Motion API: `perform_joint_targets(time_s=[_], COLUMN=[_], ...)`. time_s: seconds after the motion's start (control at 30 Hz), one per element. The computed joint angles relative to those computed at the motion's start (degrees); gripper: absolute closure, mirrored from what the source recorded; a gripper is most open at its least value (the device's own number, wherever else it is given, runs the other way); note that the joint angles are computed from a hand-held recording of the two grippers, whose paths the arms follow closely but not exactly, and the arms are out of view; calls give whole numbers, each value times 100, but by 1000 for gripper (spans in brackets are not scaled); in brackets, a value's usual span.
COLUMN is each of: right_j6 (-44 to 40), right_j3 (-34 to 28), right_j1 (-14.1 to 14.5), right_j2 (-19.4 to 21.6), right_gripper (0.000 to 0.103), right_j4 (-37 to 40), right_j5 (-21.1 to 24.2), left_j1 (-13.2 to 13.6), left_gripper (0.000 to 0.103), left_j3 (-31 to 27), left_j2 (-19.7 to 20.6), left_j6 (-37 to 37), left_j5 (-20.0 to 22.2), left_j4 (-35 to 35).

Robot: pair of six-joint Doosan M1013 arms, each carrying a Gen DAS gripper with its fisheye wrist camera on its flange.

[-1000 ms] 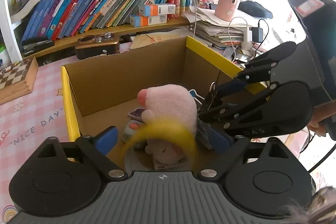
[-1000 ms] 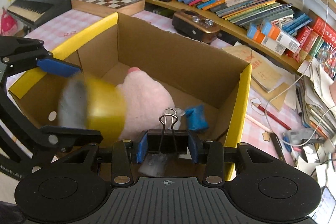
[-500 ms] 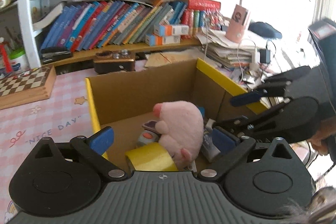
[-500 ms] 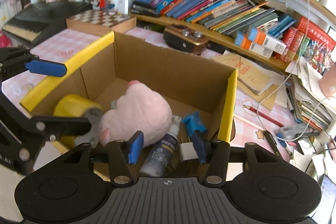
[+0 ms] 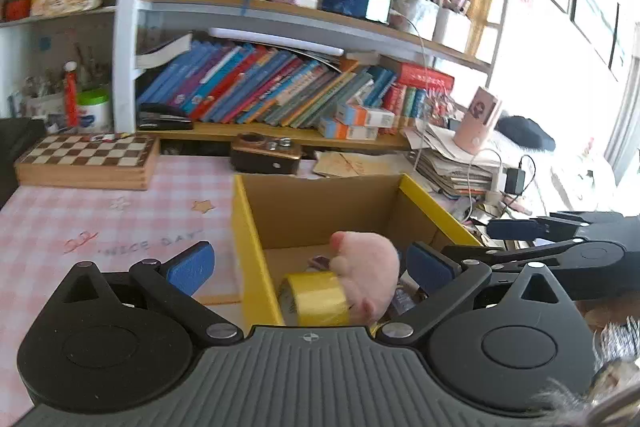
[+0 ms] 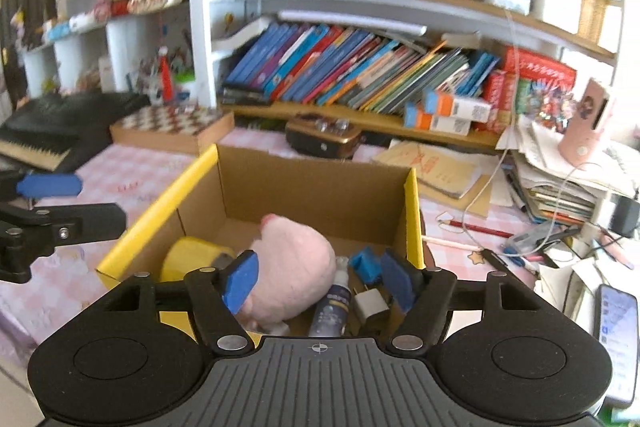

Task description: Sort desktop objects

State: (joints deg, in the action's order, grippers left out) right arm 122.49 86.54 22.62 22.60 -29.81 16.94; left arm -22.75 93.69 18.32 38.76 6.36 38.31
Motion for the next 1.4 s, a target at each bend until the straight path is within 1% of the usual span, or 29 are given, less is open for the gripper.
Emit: perform_joint_targets(time_s=[0.07,0.1,0.2,0.23,0.27,0.3,0.37,0.4,0.47,0.5,0.53,0.67,0.8,0.9,1.03,1.2,1.33,1.4], right_j6=[972,1308,2378,2726,3088,3426,3619,3596,3641,3655,3740,4101,4311,4450,4554,4756,4895,4928], right_j3=[106,145,256,290,326,357,384,392,422,430,451,541,620,727,827,915,976,1006], right_j1=[93,129,259,308,363,429,520,568,676,727,795,1008,1204,1331,1474,1634,1756,1808], right_j2=[-59,-82,-140,-152,-163,-170,-171,-171,-177,-177,-182,-203,-223,-278,-341,-400,-438,-460], right_gripper=[27,27,24,21,18,16,14,13,10,9,7,4,3,2,2,2,2,2], right_j4=[-792,-1025,-1804,-2087,-2387,-2653,-2728,-2646,-2595,-2574,-2614,-2727,-2618,-2579,-2576,-2677,-2788,-2839], right_j5=[-16,-12,43,86,145,240,384,450,607,691,788,1072,1346,1447,1542,1679,1765,1781], left_j1=[37,60,125,145,167,181,194,206,220,226,240,299,342,348,351,329,349,355], left_gripper=[0,0,0,0,0,0,0,0,0,0,0,0,0,0,0,0,0,0], left_j3=[133,194,428,494,576,664,852,936,1106,1177,1256,1491,1711,1863,2055,2237,2397,2440], left_j2=[-97,-142,-308,-354,-411,-469,-587,-638,-747,-794,-848,-1021,-1183,-1290,-1445,-1605,-1742,-1784], left_j6=[-374,-490,-1415,-1581,-1883,-2485,-3846,-4268,-4830,-4947,-4903,-4165,-3451,-3084,-2830,-2653,-2629,-2490], left_j5=[6,3,19,23,32,58,129,157,244,276,299,313,325,395,414,429,281,235], left_j4=[328,427,1281,1416,1679,2241,3520,3893,4366,4461,4405,3594,2841,2481,2206,2073,2096,1993])
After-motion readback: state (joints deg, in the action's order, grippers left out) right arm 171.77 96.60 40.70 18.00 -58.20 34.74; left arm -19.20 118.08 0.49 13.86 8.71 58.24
